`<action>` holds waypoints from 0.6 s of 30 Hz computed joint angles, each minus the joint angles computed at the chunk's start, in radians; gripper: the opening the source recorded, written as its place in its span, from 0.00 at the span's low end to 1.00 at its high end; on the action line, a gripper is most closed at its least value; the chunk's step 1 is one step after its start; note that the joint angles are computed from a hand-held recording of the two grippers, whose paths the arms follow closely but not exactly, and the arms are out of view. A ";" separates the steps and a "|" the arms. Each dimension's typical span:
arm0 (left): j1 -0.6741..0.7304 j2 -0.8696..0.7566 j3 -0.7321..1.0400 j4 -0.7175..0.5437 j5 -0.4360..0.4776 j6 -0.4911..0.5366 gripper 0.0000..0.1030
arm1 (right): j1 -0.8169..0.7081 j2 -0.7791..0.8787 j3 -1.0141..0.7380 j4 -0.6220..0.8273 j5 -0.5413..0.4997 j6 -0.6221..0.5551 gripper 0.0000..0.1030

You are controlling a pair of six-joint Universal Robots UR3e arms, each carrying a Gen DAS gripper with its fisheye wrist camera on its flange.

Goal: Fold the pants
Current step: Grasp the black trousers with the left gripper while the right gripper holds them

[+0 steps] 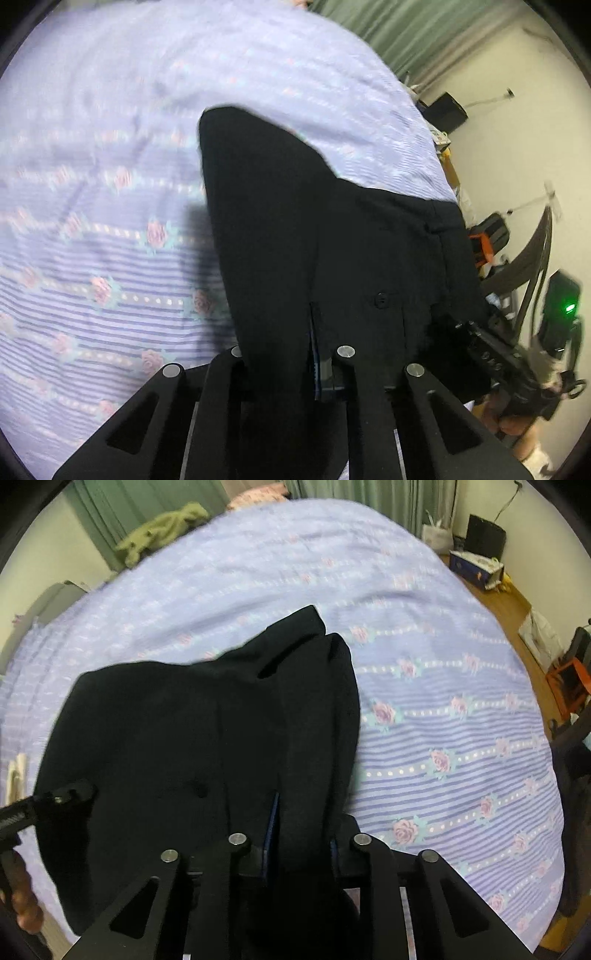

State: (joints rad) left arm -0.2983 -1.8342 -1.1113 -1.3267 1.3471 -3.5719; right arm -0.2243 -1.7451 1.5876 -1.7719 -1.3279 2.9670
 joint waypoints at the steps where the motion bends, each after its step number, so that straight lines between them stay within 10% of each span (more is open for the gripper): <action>1: -0.016 -0.009 0.036 -0.020 0.022 0.009 0.15 | -0.001 -0.019 -0.008 0.015 0.008 -0.002 0.20; 18: -0.070 0.222 0.454 -0.432 0.121 0.016 0.15 | 0.135 -0.122 -0.688 0.510 0.005 0.047 0.19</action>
